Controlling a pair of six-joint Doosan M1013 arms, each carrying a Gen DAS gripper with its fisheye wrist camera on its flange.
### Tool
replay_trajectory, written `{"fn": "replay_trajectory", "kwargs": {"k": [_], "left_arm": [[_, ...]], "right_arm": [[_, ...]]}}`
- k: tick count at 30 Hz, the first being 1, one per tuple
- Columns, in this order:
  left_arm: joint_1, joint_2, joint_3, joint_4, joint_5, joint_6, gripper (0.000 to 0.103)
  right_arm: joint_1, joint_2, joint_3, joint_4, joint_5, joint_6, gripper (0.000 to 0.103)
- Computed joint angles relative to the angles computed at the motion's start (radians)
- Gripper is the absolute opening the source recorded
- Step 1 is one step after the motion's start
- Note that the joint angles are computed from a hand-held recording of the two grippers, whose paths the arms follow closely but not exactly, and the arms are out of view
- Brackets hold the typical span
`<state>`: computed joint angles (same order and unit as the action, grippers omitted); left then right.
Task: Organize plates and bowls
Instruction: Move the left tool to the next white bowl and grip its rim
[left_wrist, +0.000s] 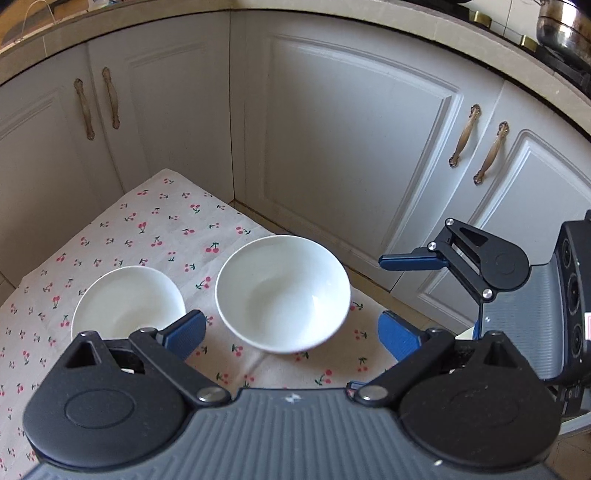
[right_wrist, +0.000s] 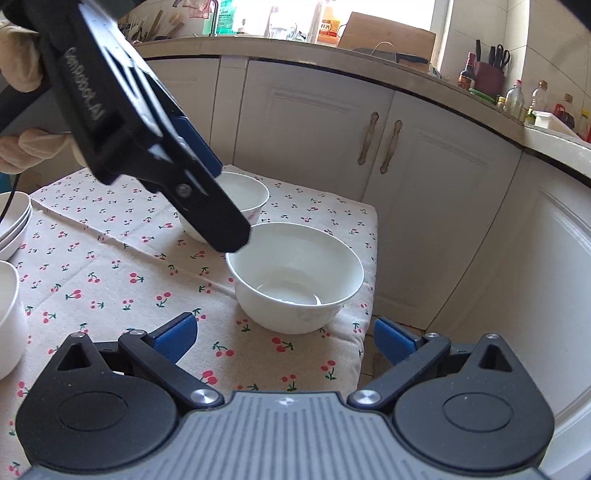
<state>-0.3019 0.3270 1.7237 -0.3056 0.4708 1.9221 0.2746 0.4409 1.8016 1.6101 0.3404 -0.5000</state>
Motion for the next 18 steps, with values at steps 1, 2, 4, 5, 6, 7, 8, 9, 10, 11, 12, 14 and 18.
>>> {"fn": "replay_trajectory", "kwargs": {"k": [1, 2, 4, 5, 6, 7, 8, 9, 10, 11, 12, 14, 18], "left_arm": [[0.0, 0.009, -0.01, 0.005, 0.004, 0.001, 0.099], [-0.001, 0.017, -0.019, 0.011, 0.006, -0.003, 0.099], [0.001, 0.034, -0.036, 0.004, 0.007, 0.006, 0.098], [0.003, 0.044, -0.047, 0.001, 0.017, 0.007, 0.098], [0.005, 0.054, -0.06, 0.001, 0.029, 0.002, 0.098], [0.006, 0.067, -0.076, 0.003, 0.046, -0.004, 0.098], [0.006, 0.077, -0.088, 0.014, 0.058, -0.014, 0.098], [0.005, 0.088, -0.099, 0.028, 0.064, -0.027, 0.098], [0.006, 0.097, -0.11, 0.034, 0.074, -0.032, 0.098], [0.007, 0.105, -0.12, 0.04, 0.088, -0.041, 0.098], [0.007, 0.112, -0.128, 0.043, 0.098, -0.046, 0.098], [0.007, 0.121, -0.139, 0.057, 0.11, -0.062, 0.098], [0.008, 0.145, -0.177, 0.085, 0.179, -0.067, 0.098]], "right_arm": [[-0.003, 0.006, -0.006, -0.004, 0.011, 0.009, 0.102], [-0.007, 0.011, -0.011, -0.002, 0.021, 0.013, 0.102], [-0.013, 0.019, -0.019, -0.002, 0.04, 0.023, 0.102], [-0.014, 0.023, -0.024, -0.01, 0.045, 0.031, 0.102], [-0.015, 0.027, -0.028, -0.023, 0.05, 0.041, 0.101], [-0.016, 0.031, -0.033, -0.037, 0.053, 0.052, 0.1], [-0.017, 0.035, -0.037, -0.051, 0.055, 0.065, 0.1], [-0.018, 0.04, -0.043, -0.068, 0.06, 0.082, 0.098], [-0.018, 0.043, -0.048, -0.085, 0.062, 0.1, 0.096], [-0.018, 0.046, -0.053, -0.101, 0.064, 0.119, 0.096], [-0.019, 0.05, -0.057, -0.111, 0.068, 0.132, 0.095], [-0.02, 0.053, -0.058, -0.097, 0.074, 0.121, 0.094], [-0.024, 0.057, -0.063, -0.083, 0.093, 0.113, 0.094]]}}
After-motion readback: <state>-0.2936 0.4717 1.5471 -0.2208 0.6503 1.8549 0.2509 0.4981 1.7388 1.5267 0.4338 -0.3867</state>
